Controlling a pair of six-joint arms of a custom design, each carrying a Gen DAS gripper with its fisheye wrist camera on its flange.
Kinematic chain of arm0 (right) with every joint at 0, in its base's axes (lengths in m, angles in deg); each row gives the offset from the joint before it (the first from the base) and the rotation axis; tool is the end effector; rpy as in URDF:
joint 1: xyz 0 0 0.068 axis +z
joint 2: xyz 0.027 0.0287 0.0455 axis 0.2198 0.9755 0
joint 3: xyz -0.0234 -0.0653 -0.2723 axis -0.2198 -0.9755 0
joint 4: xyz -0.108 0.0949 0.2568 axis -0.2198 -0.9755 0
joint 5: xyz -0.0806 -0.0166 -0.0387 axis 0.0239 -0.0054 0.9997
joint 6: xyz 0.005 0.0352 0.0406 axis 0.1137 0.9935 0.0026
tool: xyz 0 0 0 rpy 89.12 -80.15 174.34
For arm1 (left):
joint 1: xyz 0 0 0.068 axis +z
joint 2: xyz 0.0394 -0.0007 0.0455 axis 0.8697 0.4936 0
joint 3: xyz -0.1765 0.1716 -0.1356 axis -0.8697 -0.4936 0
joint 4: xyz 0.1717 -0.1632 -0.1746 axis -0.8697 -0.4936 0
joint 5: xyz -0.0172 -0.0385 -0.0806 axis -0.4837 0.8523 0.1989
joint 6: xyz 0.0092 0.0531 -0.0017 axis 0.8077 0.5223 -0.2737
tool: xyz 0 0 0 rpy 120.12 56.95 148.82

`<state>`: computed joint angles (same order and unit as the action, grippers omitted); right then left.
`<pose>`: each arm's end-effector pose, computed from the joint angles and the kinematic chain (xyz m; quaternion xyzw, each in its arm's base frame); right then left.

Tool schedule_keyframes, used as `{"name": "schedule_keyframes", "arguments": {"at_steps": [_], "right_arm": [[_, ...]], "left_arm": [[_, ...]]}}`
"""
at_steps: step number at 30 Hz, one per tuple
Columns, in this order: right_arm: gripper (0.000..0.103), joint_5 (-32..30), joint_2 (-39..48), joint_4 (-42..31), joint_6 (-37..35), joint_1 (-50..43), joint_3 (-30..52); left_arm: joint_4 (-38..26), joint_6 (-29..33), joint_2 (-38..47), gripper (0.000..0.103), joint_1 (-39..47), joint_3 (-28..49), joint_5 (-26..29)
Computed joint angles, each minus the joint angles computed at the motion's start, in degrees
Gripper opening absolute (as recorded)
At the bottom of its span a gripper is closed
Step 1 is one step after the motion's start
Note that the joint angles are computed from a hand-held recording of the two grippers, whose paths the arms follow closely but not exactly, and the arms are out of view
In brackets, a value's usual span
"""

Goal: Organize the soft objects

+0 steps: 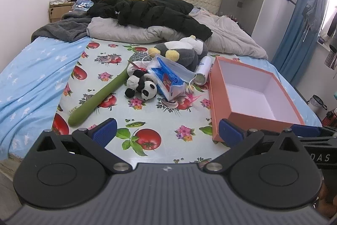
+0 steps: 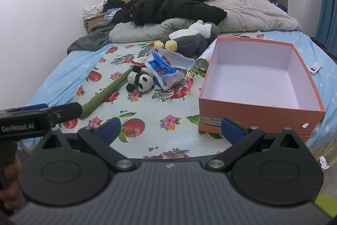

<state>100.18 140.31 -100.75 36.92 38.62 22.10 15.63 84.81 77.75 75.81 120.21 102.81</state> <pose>0.2032 0.0876 0.2482 0.0577 0.8985 0.0646 0.4302 0.1964 0.0361 0.2677 0.0748 0.8915 -0.1320 0.4269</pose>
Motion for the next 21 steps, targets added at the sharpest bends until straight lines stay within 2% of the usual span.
{"name": "schedule_keyframes", "arguments": {"at_steps": [21], "right_arm": [[0.103,-2.86,-1.02,1.16,1.79,-1.82,-1.43]], "left_arm": [[2.06,-0.96,1.39,0.103,-2.15,-1.23,-0.61]]}}
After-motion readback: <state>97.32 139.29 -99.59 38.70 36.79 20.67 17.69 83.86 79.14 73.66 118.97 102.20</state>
